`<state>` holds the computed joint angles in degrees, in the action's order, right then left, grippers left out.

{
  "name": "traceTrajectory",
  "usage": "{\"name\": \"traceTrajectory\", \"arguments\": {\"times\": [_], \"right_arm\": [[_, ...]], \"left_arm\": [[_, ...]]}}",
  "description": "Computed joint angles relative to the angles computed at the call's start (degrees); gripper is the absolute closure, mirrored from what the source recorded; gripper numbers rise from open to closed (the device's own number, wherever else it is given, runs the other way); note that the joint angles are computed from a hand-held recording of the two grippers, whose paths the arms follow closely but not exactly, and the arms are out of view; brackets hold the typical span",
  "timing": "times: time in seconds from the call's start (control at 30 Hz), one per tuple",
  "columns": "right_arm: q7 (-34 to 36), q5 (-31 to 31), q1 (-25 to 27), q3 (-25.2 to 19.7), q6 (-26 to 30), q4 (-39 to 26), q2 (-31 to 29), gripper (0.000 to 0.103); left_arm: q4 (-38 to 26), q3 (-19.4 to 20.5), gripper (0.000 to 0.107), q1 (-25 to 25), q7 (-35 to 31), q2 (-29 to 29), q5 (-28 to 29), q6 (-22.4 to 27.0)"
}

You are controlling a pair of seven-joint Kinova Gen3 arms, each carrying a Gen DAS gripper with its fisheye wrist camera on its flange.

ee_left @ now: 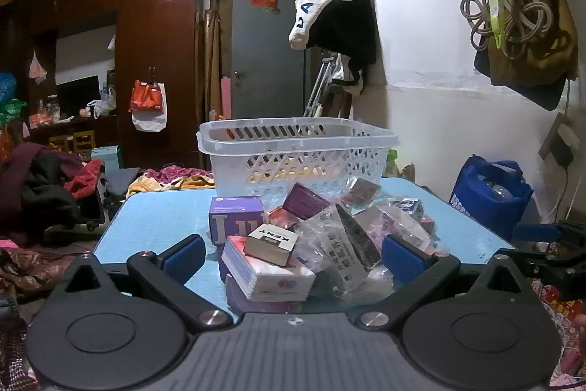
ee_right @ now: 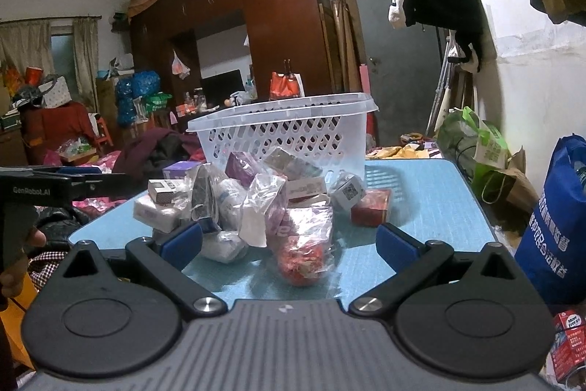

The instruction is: Organize objects

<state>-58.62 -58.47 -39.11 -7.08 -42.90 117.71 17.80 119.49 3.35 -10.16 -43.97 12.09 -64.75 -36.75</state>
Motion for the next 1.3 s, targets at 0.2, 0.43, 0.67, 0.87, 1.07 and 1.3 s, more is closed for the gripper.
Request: {"name": "traceTrajectory", "arguments": {"times": [0.2,0.43,0.67,0.87,1.07,1.3], "right_arm": [[-0.43,0.26,0.18,-0.01,-0.1,0.2,-0.12,0.0],[-0.23,0.18,0.12,0.02,-0.13,0.21,-0.12,0.0],[-0.25,0.06,0.12,-0.02,-0.24,0.25,-0.18,0.0],[-0.36,0.23,0.19,-0.1,-0.47,0.53,-0.43,0.0],[-0.4,-0.26,0.19,-0.23,-0.67,0.56,-0.44,0.0],[-0.66,0.0,0.29,-0.22,-0.71,0.73,-0.47,0.0]], "left_arm": [[0.11,-0.14,0.004,-0.34,0.54,-0.04,-0.4,-0.73],[0.25,-0.31,0.004,-0.31,0.28,-0.19,-0.29,-1.23],[0.39,-0.41,0.004,-0.23,-0.22,-0.17,-0.08,-1.65],[0.51,-0.44,0.004,-0.4,-0.08,0.03,0.72,-1.95],[-0.2,-0.35,0.005,-0.85,1.88,0.69,-0.4,-1.79],[0.0,-0.34,0.005,-0.88,1.45,0.81,-0.28,-1.99]]}}
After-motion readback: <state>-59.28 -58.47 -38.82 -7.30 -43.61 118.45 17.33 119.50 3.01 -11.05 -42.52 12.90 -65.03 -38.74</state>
